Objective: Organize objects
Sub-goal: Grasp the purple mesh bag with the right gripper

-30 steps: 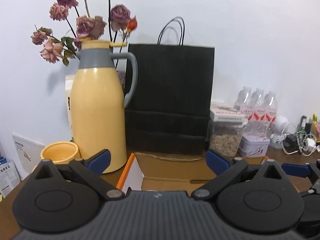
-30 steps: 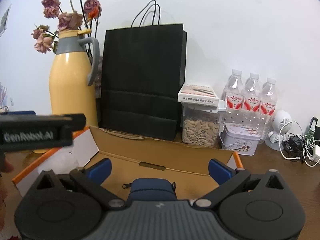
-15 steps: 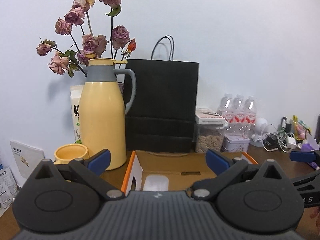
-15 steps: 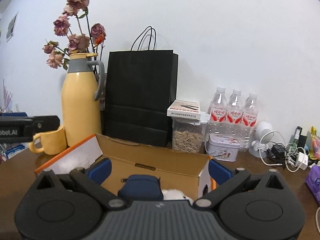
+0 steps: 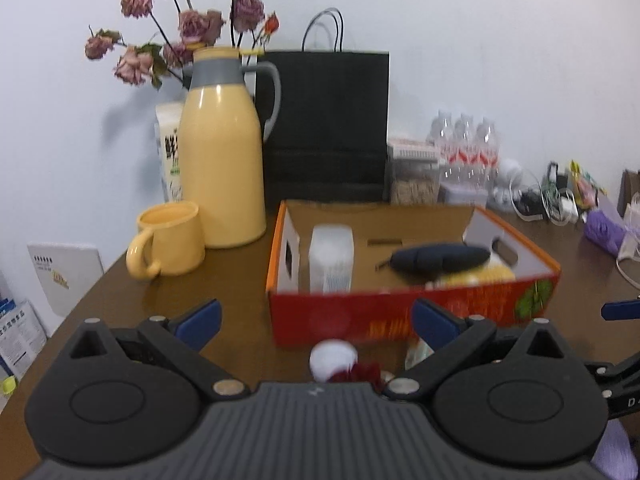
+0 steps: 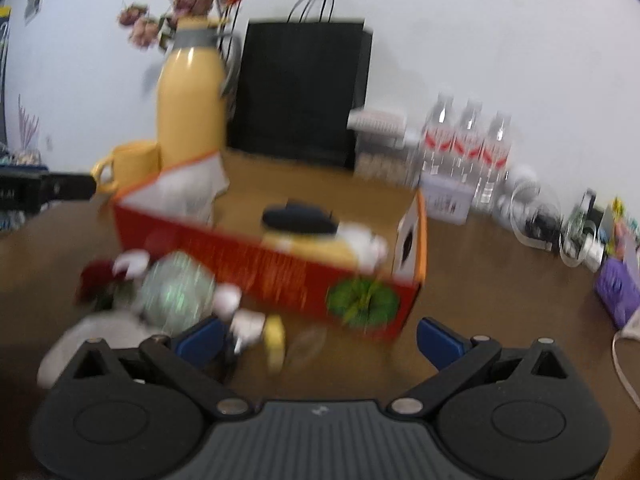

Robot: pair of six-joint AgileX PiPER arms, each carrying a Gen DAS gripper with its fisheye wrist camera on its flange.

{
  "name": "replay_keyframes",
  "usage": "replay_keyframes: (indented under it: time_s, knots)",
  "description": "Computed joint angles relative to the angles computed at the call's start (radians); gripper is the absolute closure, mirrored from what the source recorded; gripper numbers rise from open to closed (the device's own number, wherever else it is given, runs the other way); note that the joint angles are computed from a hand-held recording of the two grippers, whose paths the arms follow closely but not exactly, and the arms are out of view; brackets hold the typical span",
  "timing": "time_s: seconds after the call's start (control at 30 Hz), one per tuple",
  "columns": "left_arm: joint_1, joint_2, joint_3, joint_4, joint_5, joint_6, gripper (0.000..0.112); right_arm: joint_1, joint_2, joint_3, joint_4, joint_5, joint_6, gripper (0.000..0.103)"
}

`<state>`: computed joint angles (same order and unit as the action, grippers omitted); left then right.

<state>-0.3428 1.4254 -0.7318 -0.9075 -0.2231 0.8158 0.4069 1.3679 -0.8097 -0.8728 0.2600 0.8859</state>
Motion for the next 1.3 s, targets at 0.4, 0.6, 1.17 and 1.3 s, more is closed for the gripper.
replay_keyframes:
  time_s: [0.4, 0.6, 1.17, 1.3]
  knots:
    - [-0.007, -0.095, 0.13, -0.452, 0.085, 0.417, 0.009, 0.092, -0.103, 0.112, 0.249, 0.127, -0.058, 0.0]
    - [0.019, -0.102, 0.156, -0.452, 0.107, 0.389, 0.009, 0.091, -0.045, 0.107, 0.278, 0.132, -0.052, 0.0]
    - [-0.041, -0.145, 0.207, -0.549, 0.015, 0.403, 0.009, 0.095, -0.001, 0.097, 0.01, 0.004, 0.131, 0.069]
    - [-0.083, -0.159, 0.213, -0.615, -0.029, 0.444, 0.009, 0.07, -0.031, 0.113, 0.077, -0.068, 0.046, 0.086]
